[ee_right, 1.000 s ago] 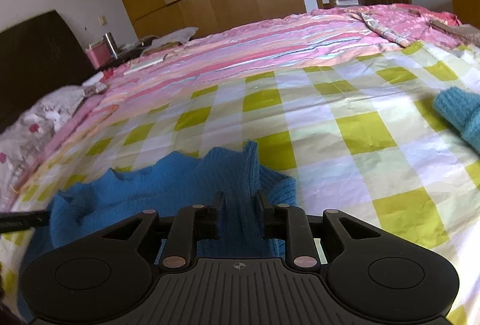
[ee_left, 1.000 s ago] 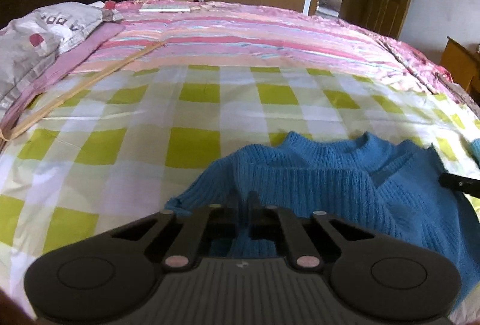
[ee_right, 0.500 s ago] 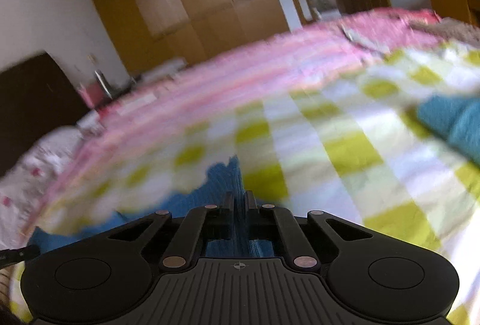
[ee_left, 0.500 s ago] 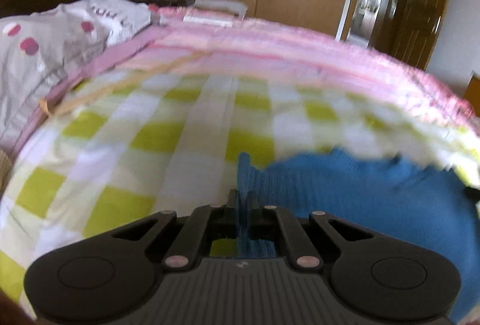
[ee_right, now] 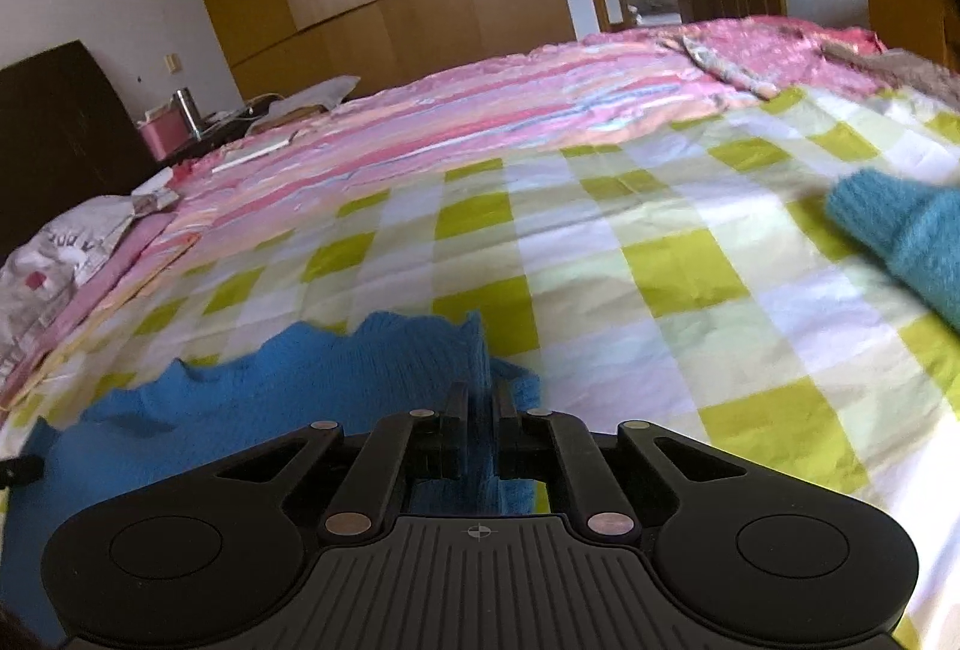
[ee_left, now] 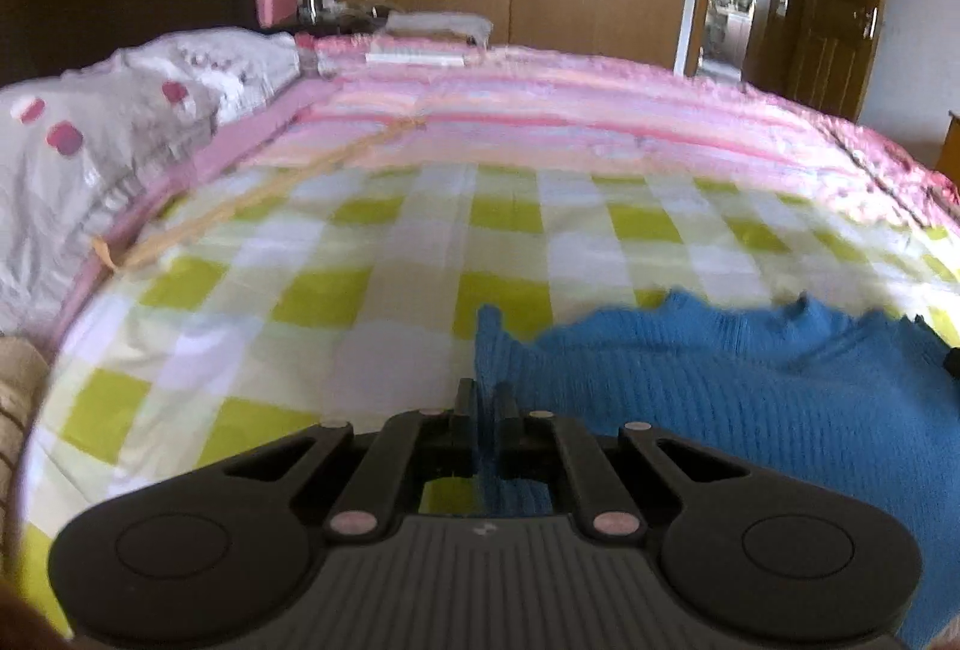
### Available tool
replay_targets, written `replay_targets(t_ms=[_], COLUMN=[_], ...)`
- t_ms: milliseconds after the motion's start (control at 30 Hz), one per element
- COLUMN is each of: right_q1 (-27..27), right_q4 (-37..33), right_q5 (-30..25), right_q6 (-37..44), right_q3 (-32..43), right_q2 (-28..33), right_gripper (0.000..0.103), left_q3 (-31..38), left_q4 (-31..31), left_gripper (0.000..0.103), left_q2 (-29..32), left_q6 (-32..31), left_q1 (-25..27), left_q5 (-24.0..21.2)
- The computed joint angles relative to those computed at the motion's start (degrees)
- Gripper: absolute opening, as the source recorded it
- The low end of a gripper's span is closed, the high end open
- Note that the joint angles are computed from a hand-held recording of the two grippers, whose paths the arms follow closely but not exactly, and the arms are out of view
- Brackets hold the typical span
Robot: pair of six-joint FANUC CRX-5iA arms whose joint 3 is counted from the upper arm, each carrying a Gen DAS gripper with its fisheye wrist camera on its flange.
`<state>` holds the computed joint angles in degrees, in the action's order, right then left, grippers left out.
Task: Fold small clothes
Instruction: 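Withdraw both open grippers from the folded sweater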
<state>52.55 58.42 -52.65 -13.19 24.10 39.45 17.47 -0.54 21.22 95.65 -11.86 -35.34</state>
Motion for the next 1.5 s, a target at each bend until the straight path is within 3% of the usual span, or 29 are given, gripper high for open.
replay_targets(t_ms=[133,200,267,333,433,633,900,1033,1167,1500], right_q1=[-0.57,-0.56,-0.27,-0.23,-0.14,0.23,3.09,4.25,4.46,4.39], right_q4=[10.33,9.13,2.27,-2.89,-0.3,6.97,9.05,6.24,8.42,13.19], right_q5=[1.68,0.88,-0.74,-0.96,-0.73,0.11,1.46,0.28,1.65,5.8], right_q6=[-10.88,-10.28,-3.8,0.69,0.34,-7.63,-7.38,-4.8,-9.81,-20.69], right_q3=[-5.59,-4.9,-1.2,0.99,0.02,-6.87,-13.64,-13.49,-17.39,-26.89], right_q2=[-2.61,-2.01,-0.08,1.04,0.58,-3.51,-7.48,-6.69,-9.12,-13.75], right_gripper=[0.005,0.005,0.005,0.006,0.012,0.012,0.013,0.014,0.015,0.015], left_q3=[-0.46,1.69,4.46,4.62,5.08,4.06,-4.95,-4.29,-2.87,0.06], left_q4=[-2.43,-5.8,-8.25,-8.76,-12.33,-15.93,-15.02,-16.06,-20.06,-21.8], left_gripper=[0.012,0.012,0.012,0.014,0.018,0.019,0.019,0.019,0.019,0.019], left_q2=[-1.02,0.33,2.35,2.77,2.18,-0.17,-7.0,-5.96,-4.68,-4.0], left_q6=[4.01,5.93,6.57,6.3,8.39,12.83,14.65,12.74,14.96,19.96], left_q1=[-0.21,-0.91,-1.58,-1.76,-2.64,-3.1,-3.79,-5.56,-7.25,-8.68], left_q5=[2.47,-0.13,-4.72,-6.15,-7.23,-8.41,-6.1,-9.39,-12.11,-18.54])
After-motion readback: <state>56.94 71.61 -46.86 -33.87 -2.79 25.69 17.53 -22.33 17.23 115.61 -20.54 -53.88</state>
